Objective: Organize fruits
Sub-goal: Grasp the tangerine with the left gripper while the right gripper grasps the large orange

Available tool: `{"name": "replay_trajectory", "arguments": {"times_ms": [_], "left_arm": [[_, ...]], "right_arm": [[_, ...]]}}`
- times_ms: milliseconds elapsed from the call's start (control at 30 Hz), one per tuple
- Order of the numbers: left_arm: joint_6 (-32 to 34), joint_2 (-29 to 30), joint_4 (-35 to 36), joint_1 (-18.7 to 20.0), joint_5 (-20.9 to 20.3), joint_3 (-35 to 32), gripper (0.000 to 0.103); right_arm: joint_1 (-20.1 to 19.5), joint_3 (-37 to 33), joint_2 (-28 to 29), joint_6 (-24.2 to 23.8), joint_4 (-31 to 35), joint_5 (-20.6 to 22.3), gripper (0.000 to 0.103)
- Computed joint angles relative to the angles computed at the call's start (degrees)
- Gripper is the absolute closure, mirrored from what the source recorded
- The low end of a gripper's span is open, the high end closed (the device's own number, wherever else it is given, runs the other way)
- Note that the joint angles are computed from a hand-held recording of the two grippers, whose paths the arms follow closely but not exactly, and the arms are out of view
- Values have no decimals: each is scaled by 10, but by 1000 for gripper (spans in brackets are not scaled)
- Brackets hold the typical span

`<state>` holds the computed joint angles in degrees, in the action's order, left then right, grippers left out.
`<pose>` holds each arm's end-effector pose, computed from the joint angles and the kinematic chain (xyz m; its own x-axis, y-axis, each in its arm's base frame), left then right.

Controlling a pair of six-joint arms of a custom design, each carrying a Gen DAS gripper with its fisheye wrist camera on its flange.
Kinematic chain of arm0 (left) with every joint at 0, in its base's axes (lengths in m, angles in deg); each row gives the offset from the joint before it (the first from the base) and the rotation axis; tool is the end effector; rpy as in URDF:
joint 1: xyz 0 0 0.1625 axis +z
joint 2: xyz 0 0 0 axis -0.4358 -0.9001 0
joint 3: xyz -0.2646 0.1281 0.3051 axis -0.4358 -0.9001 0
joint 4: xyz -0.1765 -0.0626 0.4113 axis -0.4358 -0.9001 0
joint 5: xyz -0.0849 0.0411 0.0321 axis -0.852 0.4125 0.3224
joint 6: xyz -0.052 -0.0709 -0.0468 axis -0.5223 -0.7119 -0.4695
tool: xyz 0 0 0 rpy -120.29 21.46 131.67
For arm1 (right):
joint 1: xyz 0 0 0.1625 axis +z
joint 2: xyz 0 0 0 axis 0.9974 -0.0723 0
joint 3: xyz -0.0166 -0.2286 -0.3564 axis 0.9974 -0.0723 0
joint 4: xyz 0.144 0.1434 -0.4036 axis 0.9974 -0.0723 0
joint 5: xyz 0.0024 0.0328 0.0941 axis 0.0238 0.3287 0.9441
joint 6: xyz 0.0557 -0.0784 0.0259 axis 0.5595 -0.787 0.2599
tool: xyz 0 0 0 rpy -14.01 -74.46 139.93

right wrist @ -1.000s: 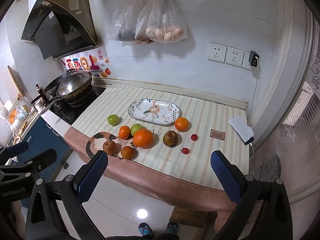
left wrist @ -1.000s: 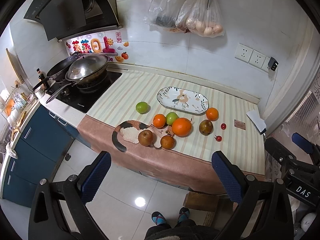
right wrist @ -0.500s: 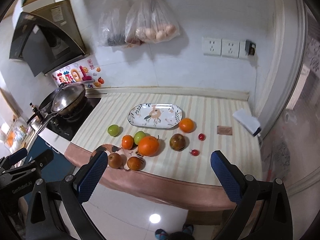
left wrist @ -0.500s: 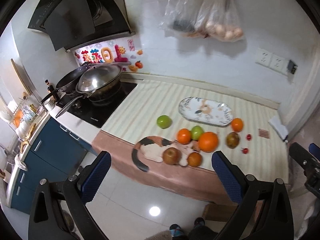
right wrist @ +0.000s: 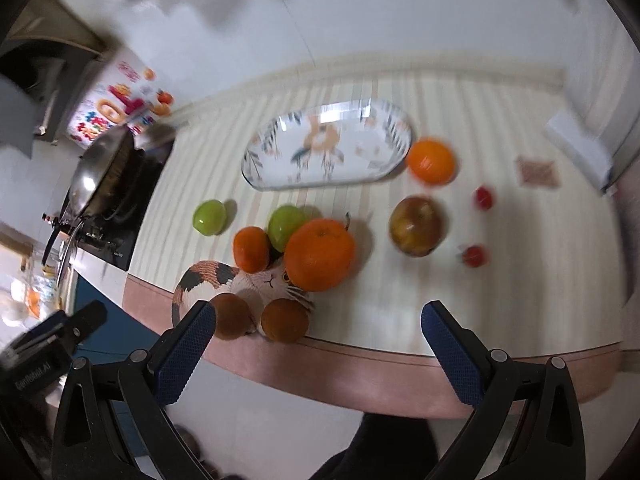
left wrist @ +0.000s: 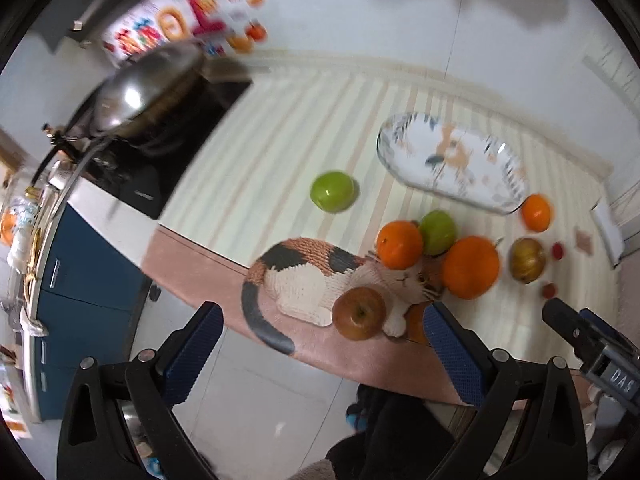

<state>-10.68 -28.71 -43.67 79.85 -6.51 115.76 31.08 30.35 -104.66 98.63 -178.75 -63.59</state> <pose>-0.1767 -0.6069 0.3661 -0.5988 -0.2445 -0.7627 0.0783 0.9298 -0.3595 0.4142 -0.6163 0.1319 -0.9263 0.0136 0.3765 -0.0737 0.9735 -0.2165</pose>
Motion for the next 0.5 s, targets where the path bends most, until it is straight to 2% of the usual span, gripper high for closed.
{"name": "replay_trajectory", "arguments": {"times_ms": [67, 200, 267, 467, 500], "left_arm": [[39, 32, -28, 29, -24, -24, 4], [92, 95, -47, 77, -68, -83, 13], [114, 123, -57, 97, -101, -112, 13], [163, 190, -64, 143, -174, -184, 14], [167, 197, -64, 150, -189, -191, 21]], "right_arm": [[-20, -22, 25, 14, 12, 27, 0], [-53, -75, 78, 40, 47, 47, 0], [-69, -99, 101, 51, 65, 64, 0], [-84, -123, 124, 66, 99, 81, 0], [-86, -123, 126, 71, 100, 85, 0]]}}
